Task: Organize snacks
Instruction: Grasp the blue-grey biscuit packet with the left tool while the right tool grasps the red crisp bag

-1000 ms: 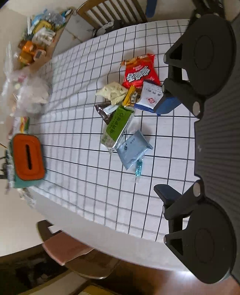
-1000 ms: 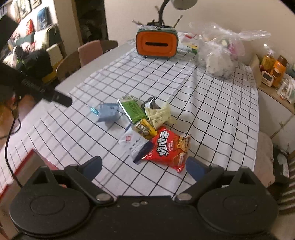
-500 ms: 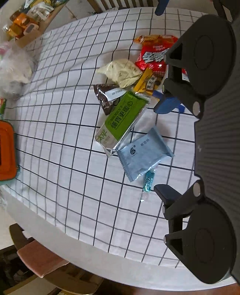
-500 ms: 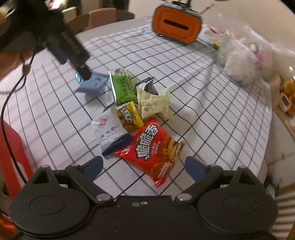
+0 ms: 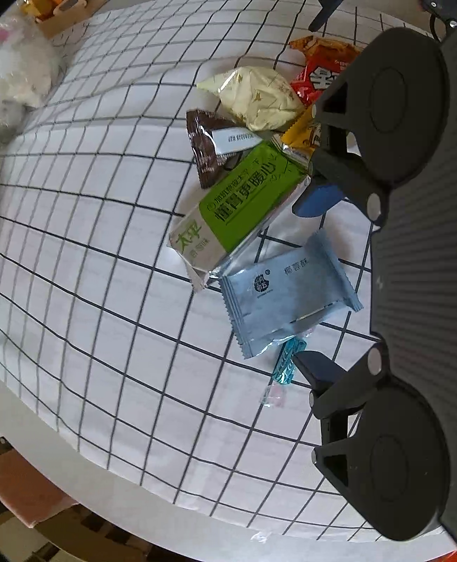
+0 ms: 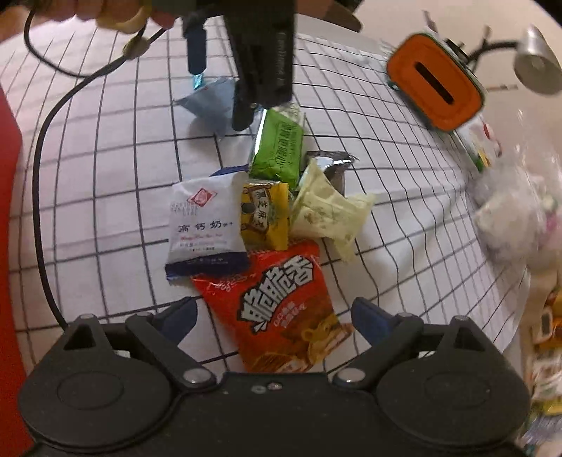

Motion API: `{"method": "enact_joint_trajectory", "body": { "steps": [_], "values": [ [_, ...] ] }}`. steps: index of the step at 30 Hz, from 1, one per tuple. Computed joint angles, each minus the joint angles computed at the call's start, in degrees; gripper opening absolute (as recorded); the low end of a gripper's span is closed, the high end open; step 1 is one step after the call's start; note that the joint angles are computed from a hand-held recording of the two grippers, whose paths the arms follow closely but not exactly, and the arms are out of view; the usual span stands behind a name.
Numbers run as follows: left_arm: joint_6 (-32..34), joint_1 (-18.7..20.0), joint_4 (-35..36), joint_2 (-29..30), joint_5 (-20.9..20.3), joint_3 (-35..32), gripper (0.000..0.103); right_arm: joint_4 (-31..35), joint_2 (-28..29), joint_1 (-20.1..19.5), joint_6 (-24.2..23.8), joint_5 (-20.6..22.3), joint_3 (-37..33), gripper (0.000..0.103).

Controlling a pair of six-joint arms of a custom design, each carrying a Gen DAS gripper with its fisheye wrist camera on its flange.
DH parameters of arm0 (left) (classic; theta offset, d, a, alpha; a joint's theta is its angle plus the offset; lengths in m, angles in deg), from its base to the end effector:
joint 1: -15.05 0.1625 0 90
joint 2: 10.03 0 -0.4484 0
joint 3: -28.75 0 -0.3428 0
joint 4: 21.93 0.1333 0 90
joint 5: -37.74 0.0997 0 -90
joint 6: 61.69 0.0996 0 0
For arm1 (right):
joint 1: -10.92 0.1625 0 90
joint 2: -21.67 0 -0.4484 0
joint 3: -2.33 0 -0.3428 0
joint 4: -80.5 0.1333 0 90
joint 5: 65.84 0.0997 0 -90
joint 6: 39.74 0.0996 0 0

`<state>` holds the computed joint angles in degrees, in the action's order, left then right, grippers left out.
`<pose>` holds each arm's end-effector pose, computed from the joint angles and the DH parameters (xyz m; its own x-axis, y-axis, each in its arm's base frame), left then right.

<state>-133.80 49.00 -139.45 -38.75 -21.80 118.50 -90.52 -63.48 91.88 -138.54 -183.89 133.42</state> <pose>-0.3909 -0.4848 -0.0486 -0.7348 -0.1755 -0.6552 -0.0247 0.9722 -0.2326 0.0212 -0.4169 0.3483 -0.0002 -0.8607 0.5091 -0.8390 0.2772 0.4682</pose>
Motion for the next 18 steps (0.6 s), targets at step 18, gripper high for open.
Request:
{"method": "enact_joint_trajectory", "body": {
  "steps": [18],
  "values": [
    [-0.1, 1.67, -0.54, 1.69, -0.49, -0.07, 0.071, 4.1, 4.01, -0.94, 7.67, -2.27, -2.94, 0.087]
  ]
}}
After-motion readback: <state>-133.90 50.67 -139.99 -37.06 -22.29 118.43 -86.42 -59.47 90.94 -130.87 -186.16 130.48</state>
